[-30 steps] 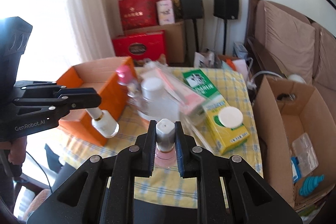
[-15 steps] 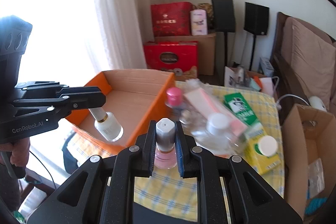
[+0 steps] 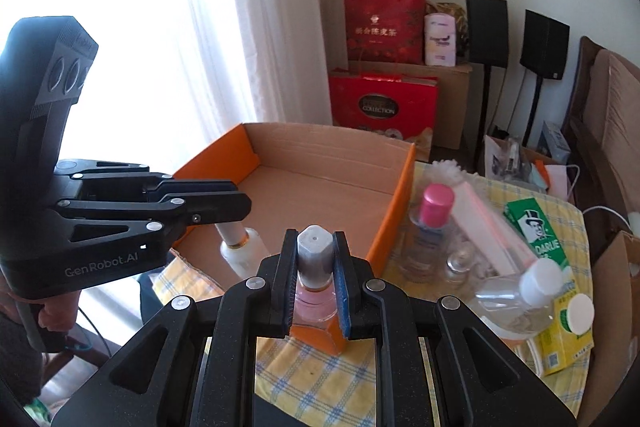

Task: Organize objects
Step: 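Carry both bottles into the orange box and open both tools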

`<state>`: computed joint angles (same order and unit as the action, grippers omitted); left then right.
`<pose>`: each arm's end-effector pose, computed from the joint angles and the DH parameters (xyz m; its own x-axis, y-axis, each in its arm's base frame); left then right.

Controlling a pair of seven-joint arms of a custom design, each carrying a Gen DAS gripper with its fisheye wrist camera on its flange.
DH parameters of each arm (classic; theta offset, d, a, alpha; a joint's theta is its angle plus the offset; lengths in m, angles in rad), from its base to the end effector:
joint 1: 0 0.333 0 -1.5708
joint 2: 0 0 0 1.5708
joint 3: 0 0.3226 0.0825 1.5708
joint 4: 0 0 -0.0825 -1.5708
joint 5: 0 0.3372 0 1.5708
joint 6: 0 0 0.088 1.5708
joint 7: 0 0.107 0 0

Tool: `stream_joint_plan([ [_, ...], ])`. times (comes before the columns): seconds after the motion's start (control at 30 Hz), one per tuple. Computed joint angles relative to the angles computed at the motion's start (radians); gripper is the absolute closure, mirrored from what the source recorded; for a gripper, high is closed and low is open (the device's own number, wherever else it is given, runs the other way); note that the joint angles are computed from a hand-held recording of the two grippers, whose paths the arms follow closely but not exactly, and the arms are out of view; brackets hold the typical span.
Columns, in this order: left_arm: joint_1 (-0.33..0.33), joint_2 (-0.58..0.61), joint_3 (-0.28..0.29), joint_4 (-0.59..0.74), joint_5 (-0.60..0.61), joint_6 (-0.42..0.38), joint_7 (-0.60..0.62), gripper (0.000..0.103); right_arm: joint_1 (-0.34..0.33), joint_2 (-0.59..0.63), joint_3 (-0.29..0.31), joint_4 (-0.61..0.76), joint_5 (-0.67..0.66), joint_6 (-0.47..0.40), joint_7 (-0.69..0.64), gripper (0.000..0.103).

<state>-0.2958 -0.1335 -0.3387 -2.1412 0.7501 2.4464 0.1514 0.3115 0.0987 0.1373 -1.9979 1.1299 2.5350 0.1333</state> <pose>0.4035 -0.3054 0.5326 0.2444 -0.9636 0.1085 -0.6969 -0.2524 -0.6713 0.5178 0.2354 0.4833 0.8865 -0.4525 -0.0971 -0.3490 -0.5159 -0.7823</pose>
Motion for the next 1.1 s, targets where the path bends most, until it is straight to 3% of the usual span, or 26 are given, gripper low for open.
stream_joint_plan([
  [0.5, 0.012, 0.031, 0.029, -0.075, -0.079, 0.108, 0.024, 0.091, 0.03, 0.08, 0.048, -0.029, -0.226, 0.142, 0.069, 0.087],
  [0.63, 0.011, 0.046, 0.034, -0.071, -0.102, 0.121, 0.046, 0.091, 0.025, 0.072, 0.057, -0.038, -0.245, 0.16, 0.071, 0.08],
  [0.77, 0.007, 0.064, 0.038, -0.066, -0.122, 0.133, 0.061, 0.091, 0.002, 0.049, 0.057, -0.039, -0.192, 0.141, 0.046, 0.079],
  [1.1, -0.003, 0.098, 0.056, -0.057, -0.19, 0.181, 0.108, 0.091, -0.038, -0.006, -0.007, -0.028, -0.087, 0.083, 0.043, 0.069],
])
